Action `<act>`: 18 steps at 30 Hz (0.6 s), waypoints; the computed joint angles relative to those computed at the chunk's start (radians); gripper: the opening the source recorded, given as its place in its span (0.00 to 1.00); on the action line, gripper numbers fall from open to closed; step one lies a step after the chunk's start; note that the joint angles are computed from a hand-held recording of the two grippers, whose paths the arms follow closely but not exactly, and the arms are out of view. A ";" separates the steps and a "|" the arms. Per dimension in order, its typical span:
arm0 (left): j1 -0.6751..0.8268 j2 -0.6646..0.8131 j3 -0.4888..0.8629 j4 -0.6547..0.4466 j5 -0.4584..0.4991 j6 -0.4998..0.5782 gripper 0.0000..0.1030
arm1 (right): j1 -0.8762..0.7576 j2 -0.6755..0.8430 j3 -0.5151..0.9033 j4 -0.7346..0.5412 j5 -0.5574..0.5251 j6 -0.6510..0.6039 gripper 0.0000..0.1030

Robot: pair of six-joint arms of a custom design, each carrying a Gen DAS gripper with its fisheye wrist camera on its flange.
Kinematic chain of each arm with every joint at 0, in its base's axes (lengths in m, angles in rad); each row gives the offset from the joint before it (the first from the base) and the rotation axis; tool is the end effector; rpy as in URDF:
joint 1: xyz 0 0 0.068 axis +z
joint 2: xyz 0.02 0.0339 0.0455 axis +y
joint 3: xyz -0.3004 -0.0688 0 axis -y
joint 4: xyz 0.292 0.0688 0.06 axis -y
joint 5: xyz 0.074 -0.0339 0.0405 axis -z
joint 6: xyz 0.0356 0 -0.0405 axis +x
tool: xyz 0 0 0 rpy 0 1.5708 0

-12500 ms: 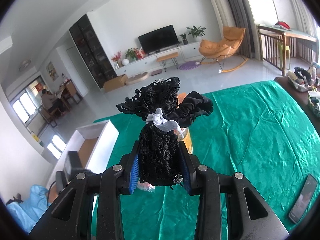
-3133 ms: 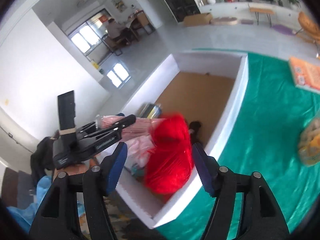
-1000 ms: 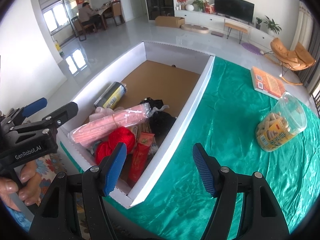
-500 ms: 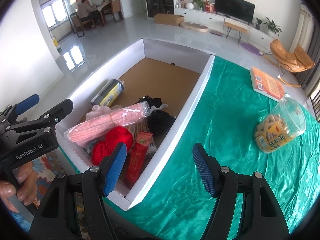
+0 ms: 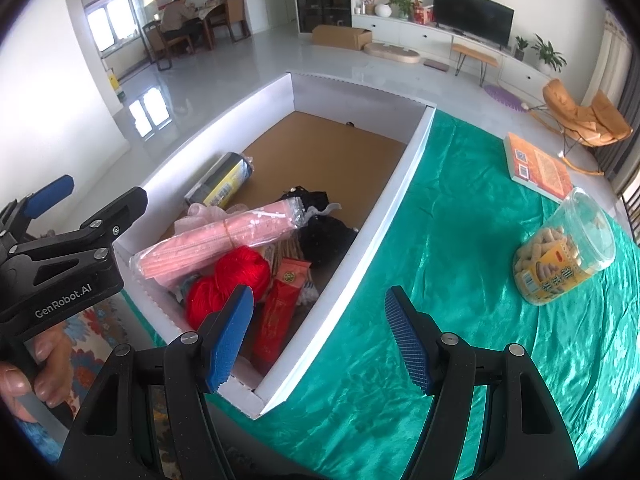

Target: Organize soft objects

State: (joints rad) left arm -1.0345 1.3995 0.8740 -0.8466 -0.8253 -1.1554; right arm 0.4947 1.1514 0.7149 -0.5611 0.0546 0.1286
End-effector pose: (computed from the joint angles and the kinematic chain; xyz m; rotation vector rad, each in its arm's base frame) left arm 0.1609 -0.2195 0.2187 -0.2402 2.2996 0.2586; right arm 0.2184 0.1156 0.2268 -0.4483 2.5356 0.1658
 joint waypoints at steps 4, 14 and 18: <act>0.005 -0.013 -0.007 0.001 0.006 -0.002 1.00 | 0.009 -0.001 0.004 0.001 0.005 -0.002 0.70; 0.016 -0.011 -0.026 0.036 0.038 0.013 1.00 | 0.012 0.017 0.004 0.009 0.010 0.001 0.70; 0.002 -0.027 -0.048 0.059 0.027 -0.003 1.00 | 0.014 0.017 0.000 0.012 0.008 0.005 0.70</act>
State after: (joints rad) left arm -1.0326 1.3724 0.8259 -0.7878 -0.7986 -1.1582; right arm 0.5085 1.1686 0.7151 -0.5495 0.0631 0.1333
